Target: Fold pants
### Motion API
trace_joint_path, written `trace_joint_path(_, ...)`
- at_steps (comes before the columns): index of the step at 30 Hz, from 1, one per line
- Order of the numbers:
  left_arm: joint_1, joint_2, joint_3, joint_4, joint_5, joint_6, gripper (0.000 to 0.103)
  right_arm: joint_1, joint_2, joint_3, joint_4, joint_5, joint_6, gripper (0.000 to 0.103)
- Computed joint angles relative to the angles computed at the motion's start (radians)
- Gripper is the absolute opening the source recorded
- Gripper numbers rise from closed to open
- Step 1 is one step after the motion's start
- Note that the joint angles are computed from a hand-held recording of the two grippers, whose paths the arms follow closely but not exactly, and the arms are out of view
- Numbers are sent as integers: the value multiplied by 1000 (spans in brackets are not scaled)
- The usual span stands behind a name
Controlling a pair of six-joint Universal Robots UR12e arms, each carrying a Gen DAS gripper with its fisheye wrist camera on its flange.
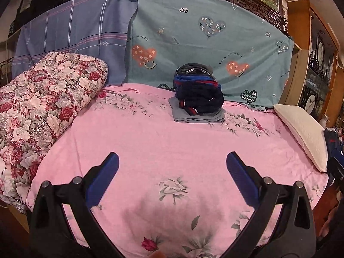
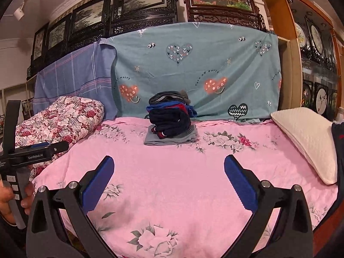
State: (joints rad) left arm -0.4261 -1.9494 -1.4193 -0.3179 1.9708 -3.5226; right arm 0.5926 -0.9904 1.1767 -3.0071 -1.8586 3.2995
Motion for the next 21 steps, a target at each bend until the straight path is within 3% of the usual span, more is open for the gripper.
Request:
trace_joint_path(9,16,-39,32,-58,13,-45,101,-18,16,-14,53,29,40,102)
trace_joint_path(21,11,-55,58,-61,35,-1,101,-37,22,-13,65,66,85,102)
